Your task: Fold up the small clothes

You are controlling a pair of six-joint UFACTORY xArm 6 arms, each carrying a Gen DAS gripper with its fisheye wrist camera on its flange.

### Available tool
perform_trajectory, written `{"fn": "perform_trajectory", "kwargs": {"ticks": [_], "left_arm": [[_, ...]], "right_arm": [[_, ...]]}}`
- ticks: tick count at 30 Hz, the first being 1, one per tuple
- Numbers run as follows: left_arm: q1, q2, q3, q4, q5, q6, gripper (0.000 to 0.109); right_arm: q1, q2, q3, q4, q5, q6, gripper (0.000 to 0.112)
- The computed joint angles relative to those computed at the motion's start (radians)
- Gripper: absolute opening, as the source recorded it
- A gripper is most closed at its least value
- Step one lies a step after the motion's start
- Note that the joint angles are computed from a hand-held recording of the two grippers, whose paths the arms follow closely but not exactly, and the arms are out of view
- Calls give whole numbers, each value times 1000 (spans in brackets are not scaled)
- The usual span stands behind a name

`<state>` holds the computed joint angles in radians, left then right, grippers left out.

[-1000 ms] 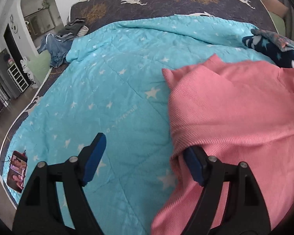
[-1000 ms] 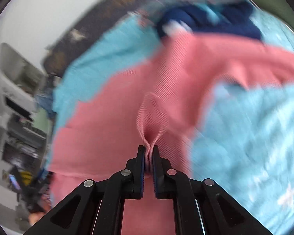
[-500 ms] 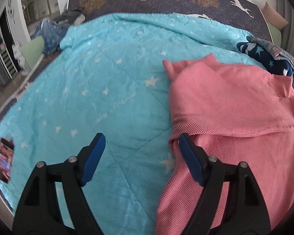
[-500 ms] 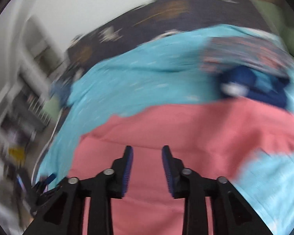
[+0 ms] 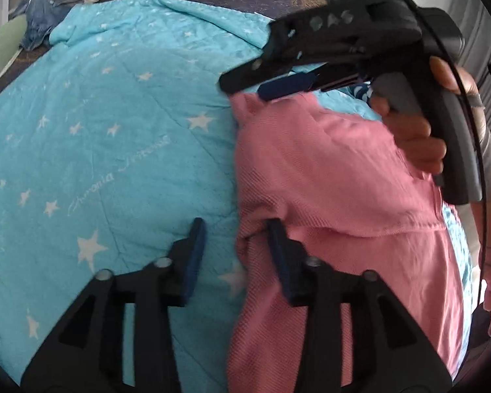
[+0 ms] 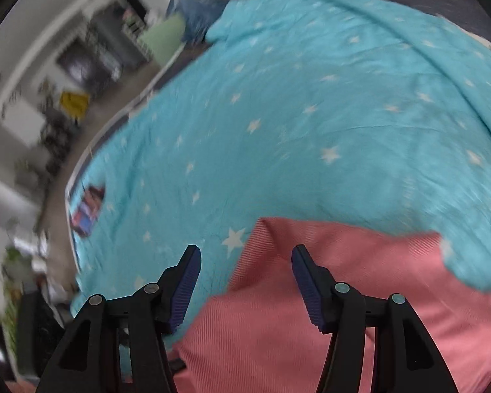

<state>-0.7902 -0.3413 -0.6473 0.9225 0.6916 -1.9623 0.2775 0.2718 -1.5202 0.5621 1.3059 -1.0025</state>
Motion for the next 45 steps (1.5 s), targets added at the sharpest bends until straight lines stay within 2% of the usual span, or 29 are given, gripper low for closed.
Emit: {"fn": "perform_trajectory", "kwargs": {"ticks": [2,3,4,5,6,9,11,14,16,17,20,24,27,30,31,32,33,35,37,39,41,43,45], "left_arm": [[20,-13,23,34,-48,-37,47],[29,-16,29,52,-67,-51,45],[32,-22,32,66,-75,-55,36],[42,-25,37,98,-107,-67,6],[38,-31,38,104,-103,-74,8],[-20,-41,4,134,10,-71,7],[-40,-45,-8,125,31,-42,7],[-71,-46,-6,93,67,-25,8],[-84,-48,4,83,73,-28,8],[-89,-46,6,59,85,-19,8],[-82,-52,21,-15,110,-2,9],[-110,-129,68,-1,143,-87,10],[-116,-134,46,25,173,-74,19],[-64,-87,16,41,97,-42,24],[-34,-51,2,12,66,-4,25],[-15,-16,-16,-34,77,48,26],[-13,30,-44,-76,118,91,35],[-29,35,-59,-73,158,85,35],[-71,42,-113,-104,270,113,35],[-108,44,-166,-85,345,127,35],[-148,54,-224,-46,390,146,35],[-188,101,-315,-16,437,198,38],[-203,152,-389,-9,447,243,46]], "right_arm": [[33,-5,24,-31,-27,-14,59],[50,-22,57,-48,-66,-18,44],[63,-26,71,-63,-102,-12,1],[83,-40,106,-90,-166,15,4],[89,-38,116,-81,-198,35,2],[74,-29,99,21,-247,75,2],[63,-1,53,80,-275,115,0],[38,67,-52,105,-214,147,1],[46,58,-41,97,-249,146,4],[38,53,-40,103,-237,128,4],[19,82,-92,64,-114,135,16],[-16,0,16,47,-167,104,17],[-126,-69,92,115,-140,21,18],[-298,-80,92,164,-46,24,19],[-355,-77,87,179,-24,33,19],[-439,-76,85,200,-5,43,20],[-496,-77,87,213,-2,46,22],[-629,-72,89,237,-13,51,26],[-762,-33,57,246,-20,81,33],[-874,47,-17,236,-36,158,34],[-972,147,-116,234,-72,290,36],[-1050,234,-207,297,-56,367,36],[-1101,310,-291,348,-40,431,36]]}}
